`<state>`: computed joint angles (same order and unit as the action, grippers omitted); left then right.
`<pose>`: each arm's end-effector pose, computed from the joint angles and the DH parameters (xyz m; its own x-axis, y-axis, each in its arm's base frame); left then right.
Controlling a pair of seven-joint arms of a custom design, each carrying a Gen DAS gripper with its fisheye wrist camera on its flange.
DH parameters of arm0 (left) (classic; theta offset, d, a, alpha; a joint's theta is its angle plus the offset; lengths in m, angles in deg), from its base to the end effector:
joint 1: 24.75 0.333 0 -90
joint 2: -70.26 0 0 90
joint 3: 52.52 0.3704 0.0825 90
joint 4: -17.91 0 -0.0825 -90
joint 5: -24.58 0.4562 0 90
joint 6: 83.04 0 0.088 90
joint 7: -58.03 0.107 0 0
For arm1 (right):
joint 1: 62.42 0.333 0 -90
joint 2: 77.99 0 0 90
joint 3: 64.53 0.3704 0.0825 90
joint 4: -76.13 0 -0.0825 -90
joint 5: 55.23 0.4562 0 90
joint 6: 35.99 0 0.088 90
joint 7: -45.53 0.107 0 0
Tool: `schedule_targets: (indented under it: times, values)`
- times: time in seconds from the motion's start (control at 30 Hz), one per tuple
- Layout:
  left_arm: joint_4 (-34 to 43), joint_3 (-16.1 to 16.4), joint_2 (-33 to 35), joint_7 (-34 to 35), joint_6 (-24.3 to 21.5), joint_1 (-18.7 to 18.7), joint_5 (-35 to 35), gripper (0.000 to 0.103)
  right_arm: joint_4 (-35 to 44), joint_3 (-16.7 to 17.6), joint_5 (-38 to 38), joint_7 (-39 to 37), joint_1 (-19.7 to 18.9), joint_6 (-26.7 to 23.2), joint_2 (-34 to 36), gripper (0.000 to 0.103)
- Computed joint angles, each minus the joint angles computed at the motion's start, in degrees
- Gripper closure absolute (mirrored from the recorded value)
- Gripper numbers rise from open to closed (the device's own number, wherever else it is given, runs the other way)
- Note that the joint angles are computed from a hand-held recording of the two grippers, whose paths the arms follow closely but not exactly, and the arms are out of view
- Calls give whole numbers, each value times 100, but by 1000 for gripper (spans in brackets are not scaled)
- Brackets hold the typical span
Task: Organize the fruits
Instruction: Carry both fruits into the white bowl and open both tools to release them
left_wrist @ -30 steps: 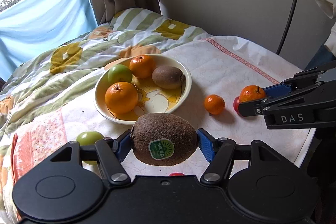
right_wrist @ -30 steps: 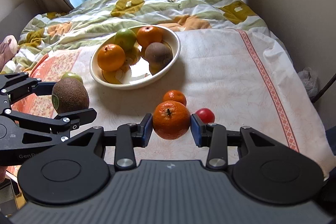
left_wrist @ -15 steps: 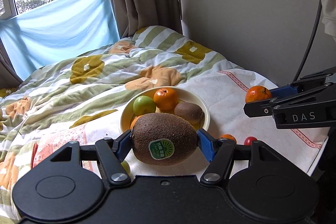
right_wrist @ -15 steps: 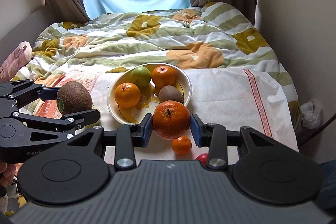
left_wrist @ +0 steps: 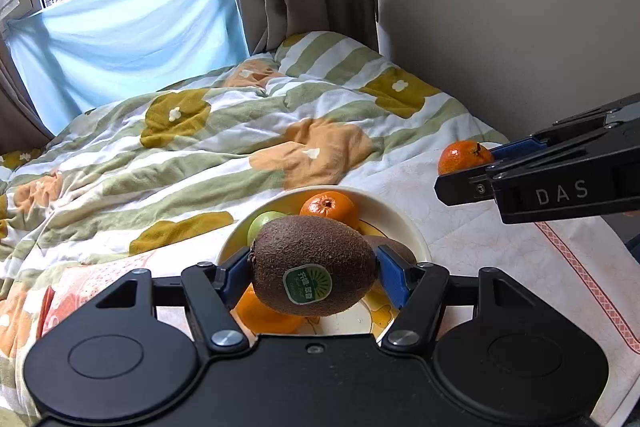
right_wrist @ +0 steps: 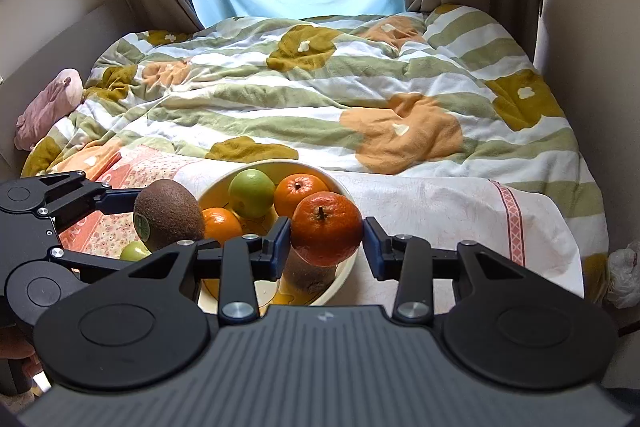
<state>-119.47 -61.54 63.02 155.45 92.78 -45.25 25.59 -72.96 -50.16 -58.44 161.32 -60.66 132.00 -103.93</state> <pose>0.4990 -0.2864 0.4671 -0.5737 -0.8094 -0.1251 -0.5240 0.4801 -0.7035 0.4578 0.1430 0.5006 -0.0340 -0.9867 -0.1588 -0.7169 0.1348 -0.6840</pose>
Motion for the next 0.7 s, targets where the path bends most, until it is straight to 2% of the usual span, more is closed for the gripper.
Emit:
schedule_targets:
  times: [0.07,0.17,0.23,0.33,0.4,0.6,0.63,0.67,0.7]
  values:
    - [188,-260,218,-496,-91,298,569,33,126,-338,158,-355,241,42,268,49]
    - [451,-416,508,-1065,-252,490,1234,33,276,-744,471,-928,566,101,597,49]
    - [591,-458,660,-1527,-359,564,1823,33,348,-973,761,-1320,777,128,760,49]
    - [798,-419,876,-2455,-510,572,3139,33,466,-1186,1175,-1831,974,104,993,49]
    - [887,-411,1010,-2452,-567,546,3321,33,522,-1276,1437,-2108,1051,82,1102,49]
    - [934,-424,1132,-2087,-565,555,2874,31,633,-1362,1992,-2663,1092,10,1309,49]
    - [935,-375,1137,-2266,-499,520,3033,27,641,-1367,2067,-2726,1092,1,1326,49]
    - [928,-335,1126,-2396,-462,498,3181,16,663,-1378,2151,-2793,1101,-11,1358,49]
    - [919,-296,1115,-2546,-402,478,3359,11,678,-1384,2224,-2860,1108,-23,1379,49]
